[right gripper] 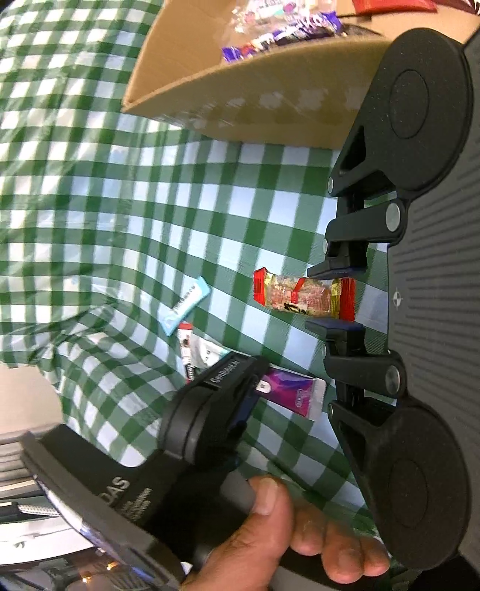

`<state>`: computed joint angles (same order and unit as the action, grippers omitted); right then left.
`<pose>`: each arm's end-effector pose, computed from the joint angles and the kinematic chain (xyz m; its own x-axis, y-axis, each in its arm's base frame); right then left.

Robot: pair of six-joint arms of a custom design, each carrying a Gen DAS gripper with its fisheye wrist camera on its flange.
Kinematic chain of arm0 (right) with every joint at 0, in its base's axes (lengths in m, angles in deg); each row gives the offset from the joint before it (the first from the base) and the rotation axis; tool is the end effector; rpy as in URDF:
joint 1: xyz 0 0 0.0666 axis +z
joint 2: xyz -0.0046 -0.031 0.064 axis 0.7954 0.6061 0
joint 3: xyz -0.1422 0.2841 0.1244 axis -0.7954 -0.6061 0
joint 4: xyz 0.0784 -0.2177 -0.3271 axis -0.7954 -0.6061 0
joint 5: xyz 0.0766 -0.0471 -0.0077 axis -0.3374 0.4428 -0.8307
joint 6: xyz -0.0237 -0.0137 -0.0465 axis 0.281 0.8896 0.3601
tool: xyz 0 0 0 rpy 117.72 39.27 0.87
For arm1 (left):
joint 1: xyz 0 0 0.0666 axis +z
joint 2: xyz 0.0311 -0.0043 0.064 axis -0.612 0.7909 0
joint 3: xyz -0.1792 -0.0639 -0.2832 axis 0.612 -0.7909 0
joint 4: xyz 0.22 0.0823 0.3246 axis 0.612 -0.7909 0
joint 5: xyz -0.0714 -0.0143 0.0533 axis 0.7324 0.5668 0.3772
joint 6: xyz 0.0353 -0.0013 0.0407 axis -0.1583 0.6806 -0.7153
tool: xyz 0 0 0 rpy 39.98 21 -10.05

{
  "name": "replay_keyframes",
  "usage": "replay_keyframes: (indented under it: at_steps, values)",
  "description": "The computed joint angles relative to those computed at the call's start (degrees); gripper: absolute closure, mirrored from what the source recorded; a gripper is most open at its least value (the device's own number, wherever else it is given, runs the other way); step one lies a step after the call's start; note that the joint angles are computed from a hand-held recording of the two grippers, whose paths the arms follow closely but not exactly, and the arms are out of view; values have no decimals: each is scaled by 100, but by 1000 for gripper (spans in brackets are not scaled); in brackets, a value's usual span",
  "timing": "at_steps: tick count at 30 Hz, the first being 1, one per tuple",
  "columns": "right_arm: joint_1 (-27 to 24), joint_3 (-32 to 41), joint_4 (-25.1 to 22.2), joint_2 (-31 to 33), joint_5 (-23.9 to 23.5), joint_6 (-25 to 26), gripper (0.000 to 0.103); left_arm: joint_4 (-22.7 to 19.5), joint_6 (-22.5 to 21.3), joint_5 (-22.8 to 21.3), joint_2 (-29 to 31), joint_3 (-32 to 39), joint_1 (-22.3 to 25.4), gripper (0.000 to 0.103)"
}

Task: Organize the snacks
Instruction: 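Grasp the purple-silver tube pack with the left tool while the right tool grasps the red-gold candy, then carry the tube pack with the left tool while the right tool carries the red-gold candy over the box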

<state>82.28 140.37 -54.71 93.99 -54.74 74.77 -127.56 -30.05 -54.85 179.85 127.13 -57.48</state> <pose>0.5533 0.3171 0.2938 -0.5796 -0.3376 -0.7417 -0.5528 0.8316 0.0535 0.6020 -0.2066 0.3318 -0.8567 -0.2574 -0.4470 -0.2879 0.9577 0.0002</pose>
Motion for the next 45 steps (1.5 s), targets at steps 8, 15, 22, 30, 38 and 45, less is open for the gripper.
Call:
replay_keyframes:
  at_steps: [8, 15, 22, 30, 38, 45]
  values:
    - [-246, -37, 368, -544, -301, -251, 79, 483, 51, -133, -208, -146, -65, 76]
    - [-856, 15, 914, -889, -330, -339, 79, 1468, -116, -647, -521, -353, -299, 76]
    - [-1342, -563, 1759, -829, 378, -190, 79, 2615, -626, -892, -599, -416, -610, 76]
    - [-1510, -294, 1493, -546, 614, -335, 79, 3759, -1296, -885, -465, -360, -877, 76]
    - [-1614, -307, 1709, -555, 823, -357, 79, 4717, -1890, -572, -262, -222, -1188, 76]
    - [-1754, -419, 1900, -637, 1503, -465, 79, 4774, -2132, -120, 236, 354, -1464, 76]
